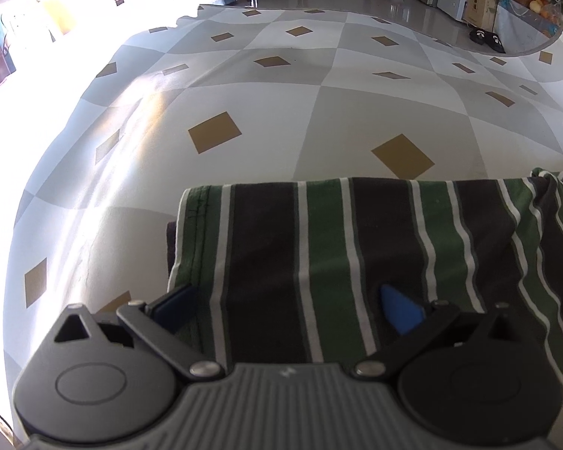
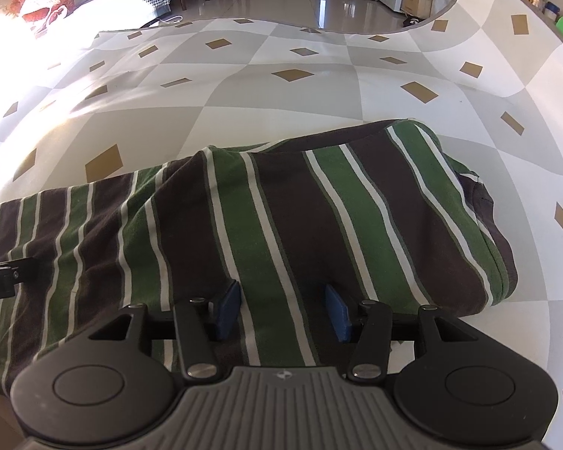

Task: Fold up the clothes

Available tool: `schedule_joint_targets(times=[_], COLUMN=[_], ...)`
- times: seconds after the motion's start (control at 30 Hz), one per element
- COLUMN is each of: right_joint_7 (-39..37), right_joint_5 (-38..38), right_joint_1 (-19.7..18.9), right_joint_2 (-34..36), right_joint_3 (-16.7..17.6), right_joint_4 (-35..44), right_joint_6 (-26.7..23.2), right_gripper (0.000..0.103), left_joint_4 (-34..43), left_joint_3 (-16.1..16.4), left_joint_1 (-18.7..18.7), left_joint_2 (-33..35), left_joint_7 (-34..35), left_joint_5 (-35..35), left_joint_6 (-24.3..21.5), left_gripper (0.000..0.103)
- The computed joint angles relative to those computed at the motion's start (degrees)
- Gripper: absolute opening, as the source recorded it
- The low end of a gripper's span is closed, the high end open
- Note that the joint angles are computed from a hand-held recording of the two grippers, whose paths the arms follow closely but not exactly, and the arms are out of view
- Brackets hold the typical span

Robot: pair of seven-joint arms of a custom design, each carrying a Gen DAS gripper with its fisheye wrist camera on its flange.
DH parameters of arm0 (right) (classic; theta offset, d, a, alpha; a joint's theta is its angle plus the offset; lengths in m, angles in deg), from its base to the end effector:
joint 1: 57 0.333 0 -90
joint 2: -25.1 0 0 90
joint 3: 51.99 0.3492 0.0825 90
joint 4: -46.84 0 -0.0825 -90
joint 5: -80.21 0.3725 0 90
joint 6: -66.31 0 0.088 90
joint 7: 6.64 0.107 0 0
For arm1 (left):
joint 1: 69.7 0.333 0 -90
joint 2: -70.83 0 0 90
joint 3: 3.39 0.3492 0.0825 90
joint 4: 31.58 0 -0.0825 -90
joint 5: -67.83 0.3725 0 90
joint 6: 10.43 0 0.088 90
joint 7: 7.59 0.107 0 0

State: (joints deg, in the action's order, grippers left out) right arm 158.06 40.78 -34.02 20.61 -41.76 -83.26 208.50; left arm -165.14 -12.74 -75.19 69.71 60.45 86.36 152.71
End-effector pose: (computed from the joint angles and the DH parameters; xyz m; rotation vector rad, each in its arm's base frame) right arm 0.4331 0.2883 0.4589 -1.6930 2.1343 -0.6408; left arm 0.5124 -0.1536 0.4440 -1.7462 2.0525 -0.5444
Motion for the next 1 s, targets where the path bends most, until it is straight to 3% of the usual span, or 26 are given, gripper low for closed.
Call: schedule_joint_targets(times=[0.13,0.33,0.43,0.63,1.0], right_joint_7=[0.3,1.2,3.5,6.9,4.8], right_joint_5=[0.9,3.0,0.3,-5.7,-5.5], right_joint_1=[-0.2,-0.5,-1.1,-2.2,-1.7], right_joint_2=[-0.7,-2.0,-3.1,-3.2,-0.6], right_joint_3=[-0.1,0.2,0.8,1.5,0.1], right_joint_4=[-0.6,-1.0,-1.5,-1.0,0.1], right_joint_6=[0.1,-1.1,-1.3,0.2,0.9], right_gripper=[0.050,0.049,0.049,0.049,0.049], left_joint_4=[0.2,0.9,1.3,1.5,5.3], left_joint_3=[0.6,0.4,0.2,-0.5,-1.1], left_joint_1=[0.5,0.7,0.6,-0.5,-3.6], left_joint_2=[0.0,-0.3,-0.4,-0.3,4.1], left_joint_7=[0.6,-1.9,-2.8,-1.7,-2.3], left_joint_5=[-3.0,-1.8,-1.4,-2.4,-3.0], left_joint_6=[-1.0,-3.4,-4.1,-0.3,0.2], left_gripper=[0.103,0.103,0.103,0.103,0.103])
